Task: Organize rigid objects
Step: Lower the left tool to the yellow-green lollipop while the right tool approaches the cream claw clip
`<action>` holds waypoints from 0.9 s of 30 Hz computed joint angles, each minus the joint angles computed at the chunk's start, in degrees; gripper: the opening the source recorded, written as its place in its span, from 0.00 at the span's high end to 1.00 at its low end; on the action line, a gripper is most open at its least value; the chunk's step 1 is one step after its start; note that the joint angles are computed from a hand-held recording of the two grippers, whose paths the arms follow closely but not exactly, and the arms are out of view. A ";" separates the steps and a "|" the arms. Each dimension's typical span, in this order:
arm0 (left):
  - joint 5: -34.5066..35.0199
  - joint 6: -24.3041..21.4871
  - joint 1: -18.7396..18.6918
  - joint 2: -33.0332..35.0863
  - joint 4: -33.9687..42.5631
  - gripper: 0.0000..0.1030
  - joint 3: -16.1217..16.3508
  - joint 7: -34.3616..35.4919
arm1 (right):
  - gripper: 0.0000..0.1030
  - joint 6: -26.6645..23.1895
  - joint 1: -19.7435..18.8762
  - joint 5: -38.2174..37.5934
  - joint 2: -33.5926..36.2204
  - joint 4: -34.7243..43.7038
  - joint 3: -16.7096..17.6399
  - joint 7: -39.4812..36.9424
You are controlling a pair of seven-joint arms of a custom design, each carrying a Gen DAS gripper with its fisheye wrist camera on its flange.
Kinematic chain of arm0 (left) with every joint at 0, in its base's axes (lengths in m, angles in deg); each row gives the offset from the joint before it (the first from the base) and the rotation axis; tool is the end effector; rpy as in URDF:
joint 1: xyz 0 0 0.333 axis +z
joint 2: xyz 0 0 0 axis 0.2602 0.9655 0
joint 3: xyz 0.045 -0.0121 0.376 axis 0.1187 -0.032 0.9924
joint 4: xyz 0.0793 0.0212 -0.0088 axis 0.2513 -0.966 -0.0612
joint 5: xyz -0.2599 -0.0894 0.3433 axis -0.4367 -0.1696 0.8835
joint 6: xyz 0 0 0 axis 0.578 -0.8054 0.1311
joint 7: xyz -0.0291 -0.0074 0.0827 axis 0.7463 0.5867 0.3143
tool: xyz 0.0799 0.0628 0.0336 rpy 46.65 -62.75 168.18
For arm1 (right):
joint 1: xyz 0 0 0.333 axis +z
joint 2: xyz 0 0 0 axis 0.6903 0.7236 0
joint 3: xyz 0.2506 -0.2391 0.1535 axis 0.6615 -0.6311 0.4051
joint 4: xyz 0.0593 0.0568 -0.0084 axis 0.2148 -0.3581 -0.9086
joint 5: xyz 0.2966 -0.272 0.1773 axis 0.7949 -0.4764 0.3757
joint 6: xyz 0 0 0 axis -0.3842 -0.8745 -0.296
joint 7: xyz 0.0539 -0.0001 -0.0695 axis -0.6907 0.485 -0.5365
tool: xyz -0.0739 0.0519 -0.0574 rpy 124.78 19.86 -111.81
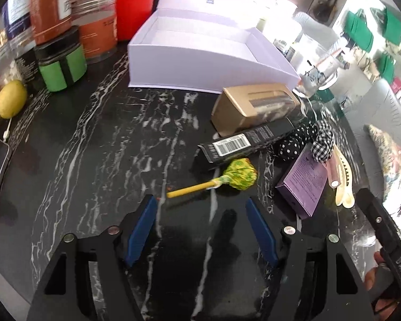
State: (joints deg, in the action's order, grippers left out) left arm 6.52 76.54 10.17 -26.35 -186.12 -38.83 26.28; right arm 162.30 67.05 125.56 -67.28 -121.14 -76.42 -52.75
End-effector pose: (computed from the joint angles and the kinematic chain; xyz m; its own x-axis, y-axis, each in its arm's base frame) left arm 0.4286 -0.1281 0.4172 0.5412 -0.8174 0.1976 -0.6784 -0.5632 -0.4718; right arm 0.5159 0.2263 0.4325 0.4649 -0.8652 -0.1878 -0.6888 -0.2203 -0.6906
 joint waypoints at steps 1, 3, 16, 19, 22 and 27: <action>0.72 -1.15 0.27 0.71 0.93 0.33 -0.71 -0.28 | 0.00 0.07 -0.08 -0.05 -0.05 -0.07 -0.09 0.25; 2.03 -3.34 0.59 2.23 2.71 0.33 -1.52 -0.78 | 0.00 0.29 -0.22 -0.11 -0.13 -0.20 -0.22 0.55; 4.36 1.10 1.09 4.74 4.06 0.33 0.10 -3.91 | 0.00 0.00 -1.06 -1.04 0.18 -0.03 -0.66 1.88; 4.90 3.16 1.43 5.25 3.97 0.33 0.00 -3.10 | 0.00 -0.03 -1.14 -1.25 0.39 0.19 -0.59 2.02; 6.54 4.06 1.92 7.63 5.92 0.33 -0.52 -2.18 | 0.00 0.27 -1.21 -2.07 0.63 0.34 -0.48 2.74; 12.80 6.95 3.56 9.49 7.15 0.33 -1.61 -5.30 | 0.00 0.47 -1.32 -3.25 0.94 0.43 -0.38 3.69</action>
State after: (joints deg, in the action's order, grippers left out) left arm 19.33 83.49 13.72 -16.86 -178.96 -40.44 20.99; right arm 162.77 65.72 122.30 -66.34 -120.70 -76.79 -49.06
